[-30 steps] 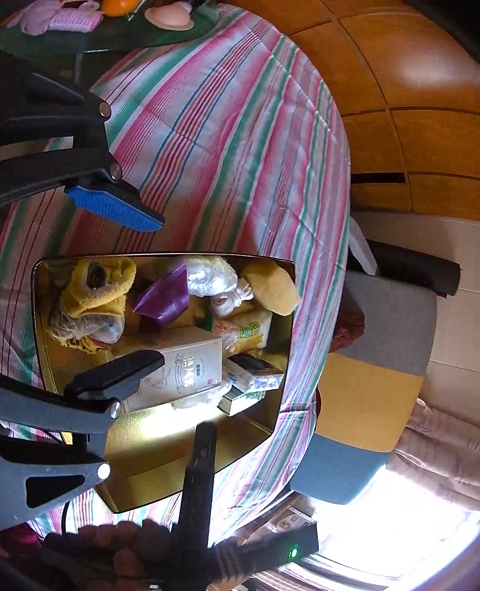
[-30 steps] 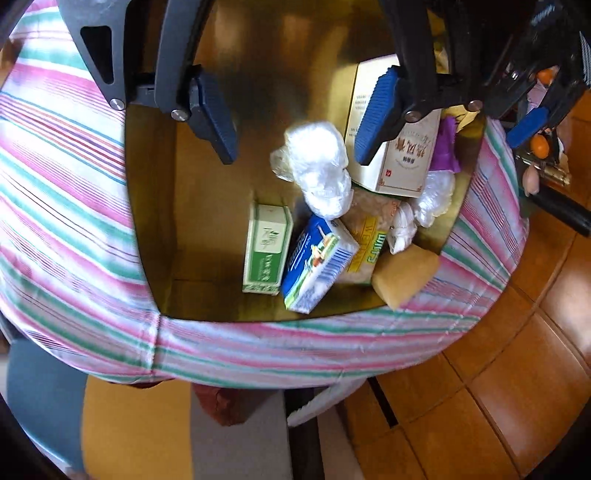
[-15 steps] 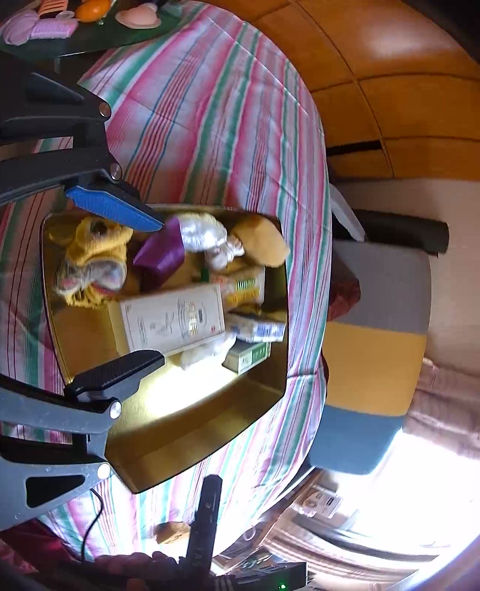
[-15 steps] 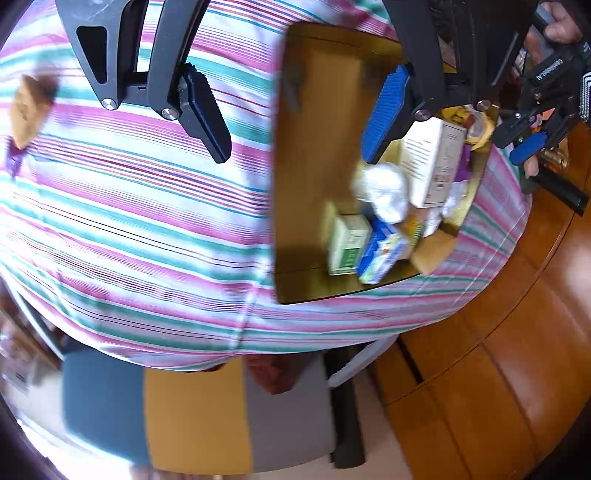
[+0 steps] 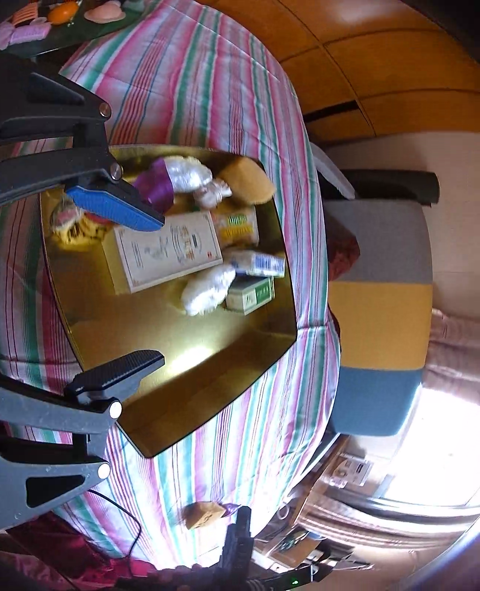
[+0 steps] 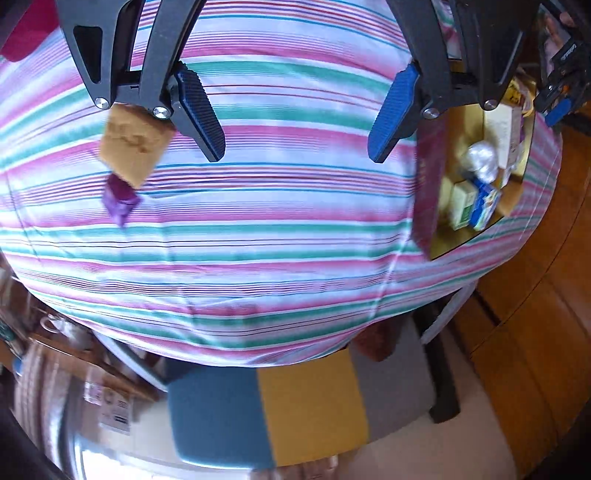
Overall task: Organize objects
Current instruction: 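Move both tools back toward the yellow sponge and purple candy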
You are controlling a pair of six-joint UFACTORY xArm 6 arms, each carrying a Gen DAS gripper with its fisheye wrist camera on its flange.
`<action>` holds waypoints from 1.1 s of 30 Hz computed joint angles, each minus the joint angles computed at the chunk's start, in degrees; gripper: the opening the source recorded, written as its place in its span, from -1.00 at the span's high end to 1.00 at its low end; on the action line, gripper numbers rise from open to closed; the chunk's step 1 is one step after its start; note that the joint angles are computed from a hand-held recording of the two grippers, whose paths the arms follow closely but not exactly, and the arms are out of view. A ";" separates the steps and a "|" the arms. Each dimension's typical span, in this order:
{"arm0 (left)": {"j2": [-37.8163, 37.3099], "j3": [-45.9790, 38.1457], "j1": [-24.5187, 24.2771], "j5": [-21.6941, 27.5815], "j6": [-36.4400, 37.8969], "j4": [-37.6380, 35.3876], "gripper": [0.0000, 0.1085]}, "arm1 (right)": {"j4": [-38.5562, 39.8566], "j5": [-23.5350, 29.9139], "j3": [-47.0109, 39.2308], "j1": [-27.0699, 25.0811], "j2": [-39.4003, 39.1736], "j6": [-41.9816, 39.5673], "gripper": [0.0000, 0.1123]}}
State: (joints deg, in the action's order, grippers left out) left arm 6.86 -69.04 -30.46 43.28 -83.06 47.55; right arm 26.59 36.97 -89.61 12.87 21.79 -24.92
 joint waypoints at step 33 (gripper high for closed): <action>14.73 -18.09 -1.94 -1.41 15.92 -8.75 -0.24 | 5.41 17.45 -22.91 -11.24 20.10 16.28 -0.54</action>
State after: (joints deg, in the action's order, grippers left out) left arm 21.59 -87.13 -32.39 41.87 -67.14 38.79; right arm 32.00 54.41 -112.52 1.63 41.90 -8.63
